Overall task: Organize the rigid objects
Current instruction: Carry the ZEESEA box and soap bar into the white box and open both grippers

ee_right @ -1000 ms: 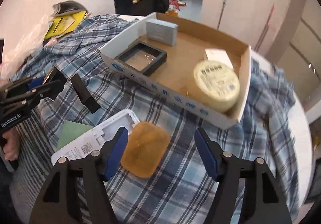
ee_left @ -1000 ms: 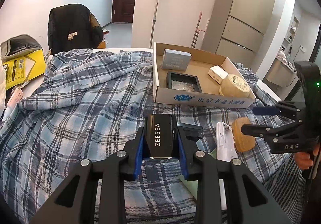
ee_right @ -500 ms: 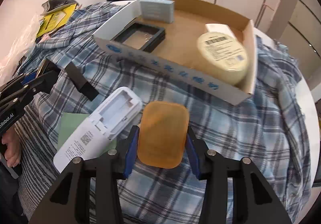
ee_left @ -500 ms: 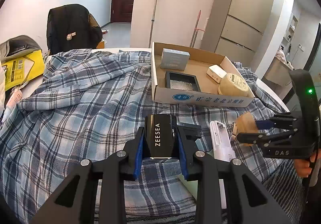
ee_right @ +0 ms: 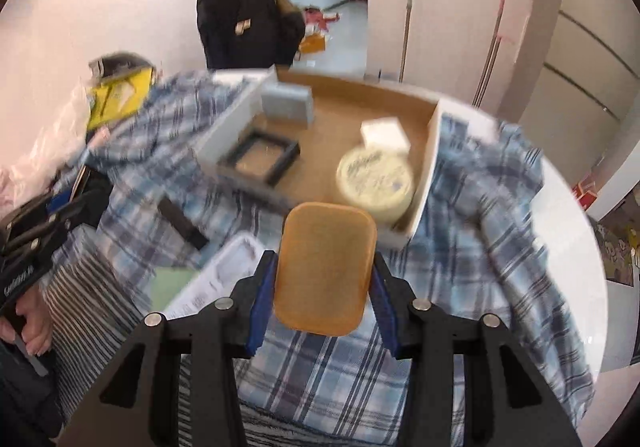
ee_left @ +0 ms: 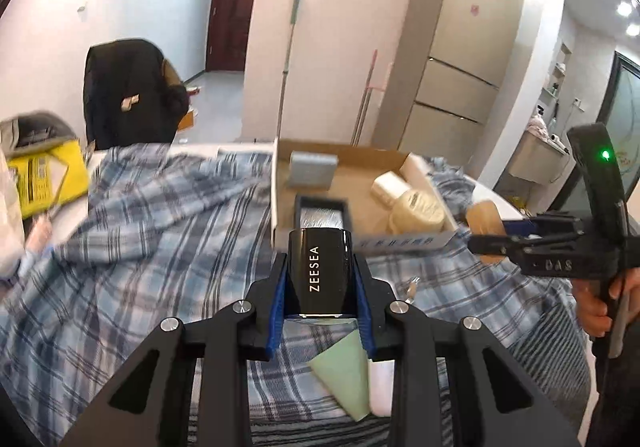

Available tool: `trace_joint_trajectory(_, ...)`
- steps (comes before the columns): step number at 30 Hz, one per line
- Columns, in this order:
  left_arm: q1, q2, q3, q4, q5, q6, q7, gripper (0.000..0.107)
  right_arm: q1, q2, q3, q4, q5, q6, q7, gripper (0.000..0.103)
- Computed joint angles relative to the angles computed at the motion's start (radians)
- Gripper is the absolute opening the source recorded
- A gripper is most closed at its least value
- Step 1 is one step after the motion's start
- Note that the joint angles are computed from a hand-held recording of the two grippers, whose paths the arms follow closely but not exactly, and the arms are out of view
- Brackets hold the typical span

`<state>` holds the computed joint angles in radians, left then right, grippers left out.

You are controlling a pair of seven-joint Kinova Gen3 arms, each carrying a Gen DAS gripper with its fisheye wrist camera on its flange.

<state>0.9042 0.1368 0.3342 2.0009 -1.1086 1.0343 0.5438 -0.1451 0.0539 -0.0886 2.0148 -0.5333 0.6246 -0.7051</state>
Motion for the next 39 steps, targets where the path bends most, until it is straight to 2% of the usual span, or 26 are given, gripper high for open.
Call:
trace_joint_trajectory(3, -0.015, -0.007, -0.007, -0.075, 0.026, 0.043, -0.119, 0.032, 0.011, -0.021, 0.006, -0.043, -0.066, 0.028, 0.025, 0.044)
trace_joint_trajectory(7, -0.064, -0.033, -0.033, -0.177, 0.041, 0.026, -0.263, 0.032, 0.028, -0.04, 0.033, -0.096, -0.202, 0.068, 0.082, 0.044)
trace_joint_trajectory(9, -0.107, -0.01, 0.0, -0.253, -0.003, 0.068, -0.329, 0.032, 0.023, -0.036, 0.035, -0.135, -0.205, 0.071, 0.056, 0.044)
trace_joint_trajectory(11, -0.11, 0.033, 0.0, -0.324, -0.074, 0.116, -0.331, 0.032, 0.002, -0.036, 0.031, -0.164, -0.171, 0.026, -0.016, 0.044)
trace_joint_trajectory(12, -0.088, 0.046, -0.027, -0.341, -0.1, 0.125, -0.307, 0.032, 0.006, -0.029, 0.022, -0.182, -0.167, 0.021, -0.038, 0.044)
trace_joint_trajectory(14, -0.018, 0.062, -0.118, -0.362, -0.149, 0.129, -0.227, 0.032, 0.071, 0.004, -0.022, -0.233, -0.208, 0.058, -0.068, 0.044)
trace_joint_trajectory(16, -0.011, 0.061, -0.156, -0.35, -0.18, 0.068, -0.158, 0.032, 0.115, 0.05, -0.042, -0.267, -0.278, 0.088, -0.13, 0.044)
trace_joint_trajectory(18, -0.077, 0.074, -0.13, -0.346, -0.207, -0.013, -0.151, 0.032, 0.086, 0.058, -0.017, -0.273, -0.287, 0.054, -0.144, 0.044)
trace_joint_trajectory(19, -0.111, 0.09, -0.125, -0.354, -0.205, -0.054, -0.171, 0.032, 0.043, 0.059, 0.01, -0.272, -0.268, 0.013, -0.155, 0.044)
trace_joint_trajectory(21, -0.145, 0.113, -0.146, -0.368, -0.168, -0.121, -0.236, 0.032, 0.014, 0.091, 0.013, -0.299, -0.204, -0.022, -0.21, 0.044)
trace_joint_trajectory(24, -0.232, 0.166, -0.133, -0.387, -0.062, -0.212, -0.334, 0.032, 0.071, 0.169, -0.056, -0.34, -0.193, -0.009, -0.213, 0.044)
trace_joint_trajectory(26, -0.238, 0.212, -0.187, -0.386, 0.0, -0.275, -0.363, 0.032, 0.062, 0.207, -0.069, -0.328, -0.147, -0.068, -0.228, 0.044)
trace_joint_trajectory(29, -0.264, 0.254, -0.23, -0.392, 0.095, -0.358, -0.447, 0.032, -0.027, 0.276, 0.003, -0.319, -0.049, -0.137, -0.334, 0.044)
trace_joint_trajectory(31, -0.292, 0.273, -0.236, -0.378, 0.124, -0.433, -0.463, 0.032, -0.05, 0.336, 0.02, -0.363, 0.02, -0.102, -0.399, 0.044)
trace_joint_trajectory(32, -0.322, 0.278, -0.219, -0.366, 0.134, -0.474, -0.475, 0.032, -0.034, 0.364, 0.002, -0.382, 0.033, -0.084, -0.407, 0.044)
trace_joint_trajectory(34, -0.332, 0.285, -0.237, -0.347, 0.158, -0.534, -0.493, 0.032, 0.019, 0.409, -0.058, -0.419, 0.055, -0.043, -0.408, 0.044)
trace_joint_trajectory(36, -0.329, 0.29, -0.271, -0.339, 0.217, -0.571, -0.542, 0.032, 0.045, 0.435, -0.088, -0.435, 0.073, -0.03, -0.402, 0.044)
trace_joint_trajectory(39, -0.382, 0.289, -0.255, -0.307, 0.263, -0.683, -0.583, 0.032, 0.028, 0.438, -0.085, -0.437, 0.132, -0.036, -0.438, 0.044)
